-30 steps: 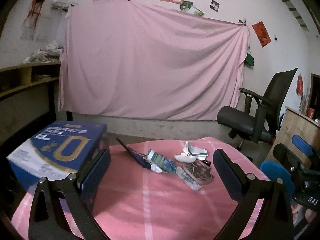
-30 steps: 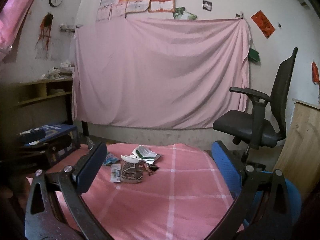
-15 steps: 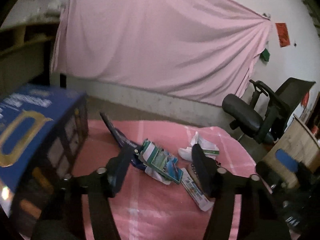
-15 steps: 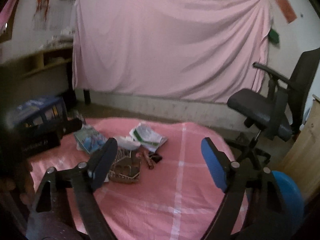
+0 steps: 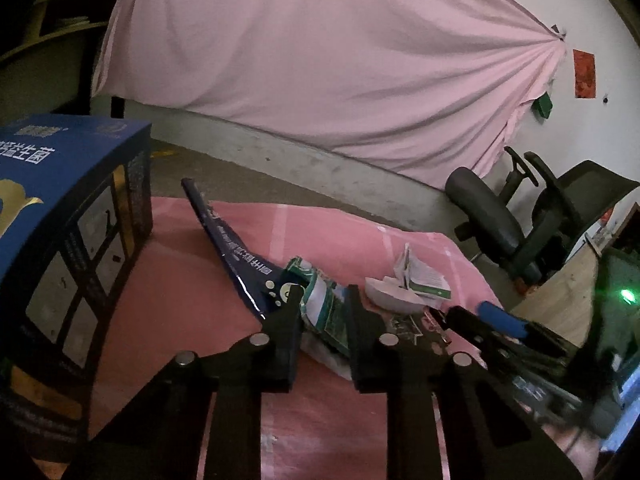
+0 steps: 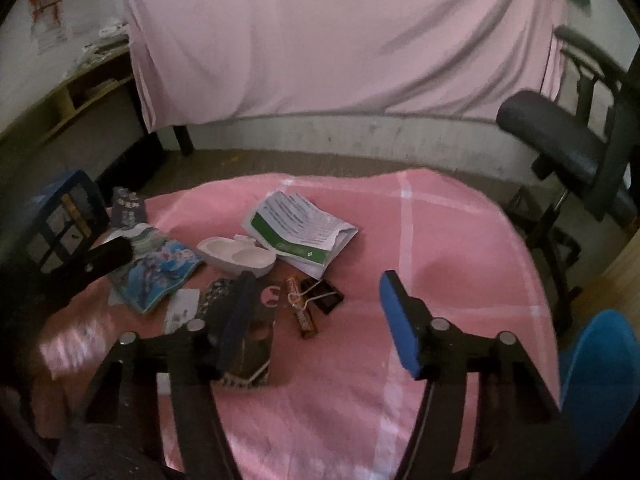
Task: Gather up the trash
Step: 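Grasp the green snack wrapper with the left tool while the right tool grasps the brown bar, then lift the wrapper and brown bar off the table with both tools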
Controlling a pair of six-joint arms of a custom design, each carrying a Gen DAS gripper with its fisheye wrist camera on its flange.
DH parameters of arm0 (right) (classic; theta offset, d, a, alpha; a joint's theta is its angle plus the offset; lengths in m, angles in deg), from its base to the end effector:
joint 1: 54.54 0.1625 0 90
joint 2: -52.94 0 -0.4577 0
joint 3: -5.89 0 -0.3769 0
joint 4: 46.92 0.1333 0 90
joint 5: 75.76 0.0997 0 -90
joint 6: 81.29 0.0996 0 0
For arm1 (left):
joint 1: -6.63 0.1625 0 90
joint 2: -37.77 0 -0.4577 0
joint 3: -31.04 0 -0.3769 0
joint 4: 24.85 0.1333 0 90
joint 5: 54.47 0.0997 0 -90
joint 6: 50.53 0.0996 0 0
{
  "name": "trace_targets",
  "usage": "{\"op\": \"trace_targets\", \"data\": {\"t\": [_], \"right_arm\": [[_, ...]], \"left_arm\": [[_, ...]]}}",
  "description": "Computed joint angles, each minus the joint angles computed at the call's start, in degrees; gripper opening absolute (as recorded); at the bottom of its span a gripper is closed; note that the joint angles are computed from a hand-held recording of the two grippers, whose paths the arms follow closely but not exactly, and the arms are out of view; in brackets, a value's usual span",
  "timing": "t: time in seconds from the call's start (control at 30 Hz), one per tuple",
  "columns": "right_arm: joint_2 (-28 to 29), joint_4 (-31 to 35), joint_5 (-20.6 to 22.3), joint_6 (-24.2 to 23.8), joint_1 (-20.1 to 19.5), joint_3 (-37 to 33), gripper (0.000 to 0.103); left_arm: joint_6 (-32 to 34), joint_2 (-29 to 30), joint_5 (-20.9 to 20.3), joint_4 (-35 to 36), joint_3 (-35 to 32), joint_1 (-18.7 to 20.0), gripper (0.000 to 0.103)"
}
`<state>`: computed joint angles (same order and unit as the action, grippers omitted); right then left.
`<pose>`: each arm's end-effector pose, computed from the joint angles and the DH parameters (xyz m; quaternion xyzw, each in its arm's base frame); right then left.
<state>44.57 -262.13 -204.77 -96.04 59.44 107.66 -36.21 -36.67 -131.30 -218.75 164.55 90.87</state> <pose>0.2905 -0.4793 -0.1603 0.2143 -0.8856 0.2833 0.2993 0.1095 -0.4689 0.2816 0.1170 0.9119 -0.3698 0.1340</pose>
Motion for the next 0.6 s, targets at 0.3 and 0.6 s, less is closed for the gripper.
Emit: {"op": "trace_targets", "data": {"t": [0.3, 0.6], "right_arm": [[-1.5, 5.3, 3.5, 4.3, -1.9, 2.1, 0.058], [-2.4, 4.7, 4.7, 5.1, -2.5, 3.2, 0.041]], "left_arm": [[2.4, -0.9, -2.3, -0.4, 2.0, -0.9, 0.001], [2.8, -2.7, -6.3, 0.7, 3.1, 0.0, 0.000]]}}
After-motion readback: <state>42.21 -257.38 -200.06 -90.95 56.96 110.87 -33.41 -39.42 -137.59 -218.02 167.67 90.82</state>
